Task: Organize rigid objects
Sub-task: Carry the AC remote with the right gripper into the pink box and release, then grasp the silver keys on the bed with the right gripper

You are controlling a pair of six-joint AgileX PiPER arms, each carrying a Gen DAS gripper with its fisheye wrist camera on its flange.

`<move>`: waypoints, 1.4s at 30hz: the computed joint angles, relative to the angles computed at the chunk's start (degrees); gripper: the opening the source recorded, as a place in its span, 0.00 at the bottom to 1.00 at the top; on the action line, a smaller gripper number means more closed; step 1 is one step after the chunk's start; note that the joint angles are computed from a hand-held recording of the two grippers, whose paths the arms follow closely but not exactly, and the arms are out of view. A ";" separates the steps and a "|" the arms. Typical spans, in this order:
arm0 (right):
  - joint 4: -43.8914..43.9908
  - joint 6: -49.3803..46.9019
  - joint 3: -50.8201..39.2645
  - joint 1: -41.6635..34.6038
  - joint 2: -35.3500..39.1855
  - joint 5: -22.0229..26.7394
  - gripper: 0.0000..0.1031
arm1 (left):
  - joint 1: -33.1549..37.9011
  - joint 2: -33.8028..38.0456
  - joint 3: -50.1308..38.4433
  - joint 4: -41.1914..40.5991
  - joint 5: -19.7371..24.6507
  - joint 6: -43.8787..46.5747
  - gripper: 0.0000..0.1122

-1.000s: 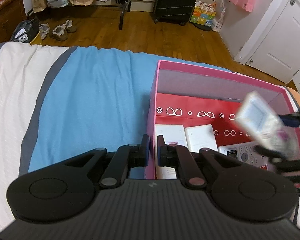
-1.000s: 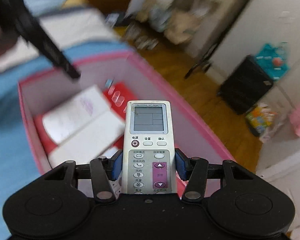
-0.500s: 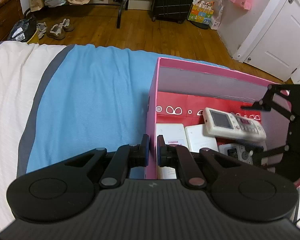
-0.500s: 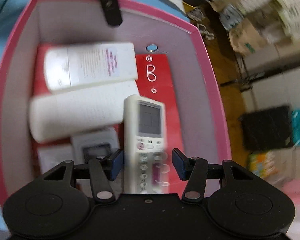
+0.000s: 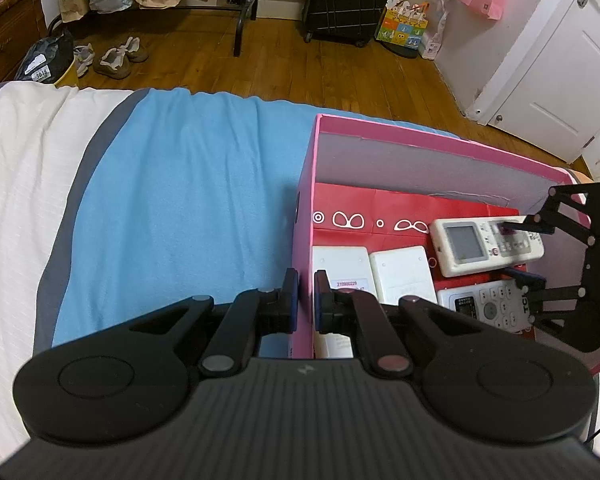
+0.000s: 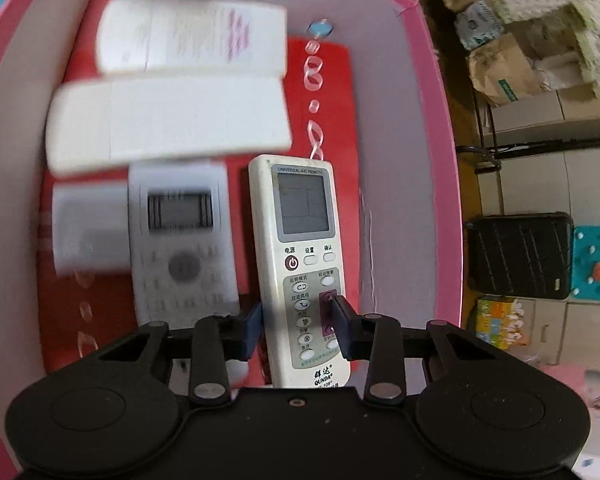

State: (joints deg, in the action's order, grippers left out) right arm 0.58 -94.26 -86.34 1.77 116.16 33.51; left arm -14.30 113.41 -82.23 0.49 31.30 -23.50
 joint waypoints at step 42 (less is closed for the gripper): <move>55.84 0.31 -3.27 -43.76 3.36 26.12 0.91 | -1.67 0.32 -2.58 5.81 3.59 -6.65 0.05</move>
State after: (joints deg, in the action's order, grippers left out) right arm 56.42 -93.95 -89.61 -41.99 119.52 59.63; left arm -15.97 113.73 -84.81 6.30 34.89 -30.16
